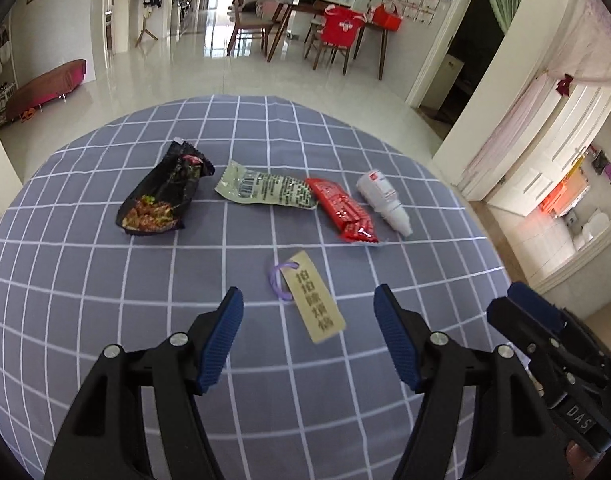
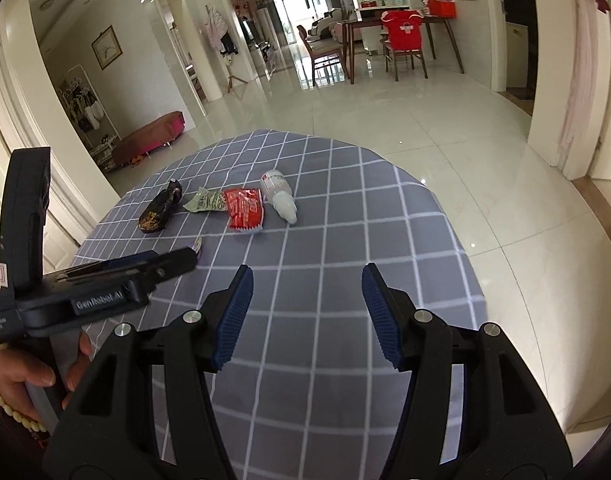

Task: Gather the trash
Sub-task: 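Grasp the beige tag with purple string with the left tool while the right tool grasps the white bottle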

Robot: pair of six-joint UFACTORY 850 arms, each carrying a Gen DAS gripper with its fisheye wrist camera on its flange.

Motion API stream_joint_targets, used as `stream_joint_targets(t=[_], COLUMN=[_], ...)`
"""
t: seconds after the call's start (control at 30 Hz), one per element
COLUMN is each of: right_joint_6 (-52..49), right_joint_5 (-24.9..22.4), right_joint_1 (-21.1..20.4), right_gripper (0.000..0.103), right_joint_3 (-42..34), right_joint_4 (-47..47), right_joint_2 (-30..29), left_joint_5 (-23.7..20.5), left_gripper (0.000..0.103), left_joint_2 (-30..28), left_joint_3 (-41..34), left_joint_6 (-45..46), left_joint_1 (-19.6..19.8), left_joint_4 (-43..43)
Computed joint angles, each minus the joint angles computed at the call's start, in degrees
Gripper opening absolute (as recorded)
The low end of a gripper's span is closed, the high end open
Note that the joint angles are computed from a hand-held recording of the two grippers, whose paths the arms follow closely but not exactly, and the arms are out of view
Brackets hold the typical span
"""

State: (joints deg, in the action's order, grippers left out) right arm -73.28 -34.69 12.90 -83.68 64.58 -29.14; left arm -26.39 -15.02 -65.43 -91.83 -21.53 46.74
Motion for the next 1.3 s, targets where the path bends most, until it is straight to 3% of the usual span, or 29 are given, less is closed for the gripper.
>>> stream_joint_targets(t=[0.13, 0.27, 0.3, 0.47, 0.53, 0.83, 1.1, 1.3], right_joint_6=[1.12, 2.14, 2.29, 3.47, 3.93, 9.35, 13.76, 15.85], right_joint_5=[0.05, 0.06, 0.01, 0.19, 0.38, 0.59, -2.98, -4.85], right_joint_1=[0.78, 1.33, 1.35, 1.74, 1.95, 3.44, 4.79, 5.6], right_gripper=[0.057, 0.057, 0.057, 0.057, 0.057, 0.057, 0.055, 0.023], right_joint_3=[-2.05, -4.01, -4.31, -6.41, -7.11, -14.26, -21.13, -23.45], right_joint_4=[-1.43, -2.76, -3.0, -4.58, -5.19, -10.36, -14.76, -18.44], right_joint_2=[-1.52, -2.97, -3.19, -4.78, -5.3, -10.25, -14.62, -16.03], left_joint_5=[1.14, 0.22, 0.14, -0.76, -1.91, -3.89, -3.78, -1.69], left_gripper=[0.047, 0.034, 0.024, 0.017, 0.0, 0.0, 0.0, 0.0], left_joint_2=[-1.8, -2.4, -2.48, -2.47, -2.33, -1.82, 0.76, 3.38], left_joint_3=[-1.52, -2.03, -2.05, -1.81, -1.71, -1.56, 0.94, 3.5], left_joint_6=[5.54, 4.25, 3.99, 0.37, -1.92, -3.65, -9.1, -14.21], left_joint_1=[1.07, 0.88, 0.95, 0.82, 0.35, 0.48, 0.88, 1.79], left_joint_4=[-4.28, -2.11, -1.73, 2.43, 5.64, 8.54, 13.35, 16.53])
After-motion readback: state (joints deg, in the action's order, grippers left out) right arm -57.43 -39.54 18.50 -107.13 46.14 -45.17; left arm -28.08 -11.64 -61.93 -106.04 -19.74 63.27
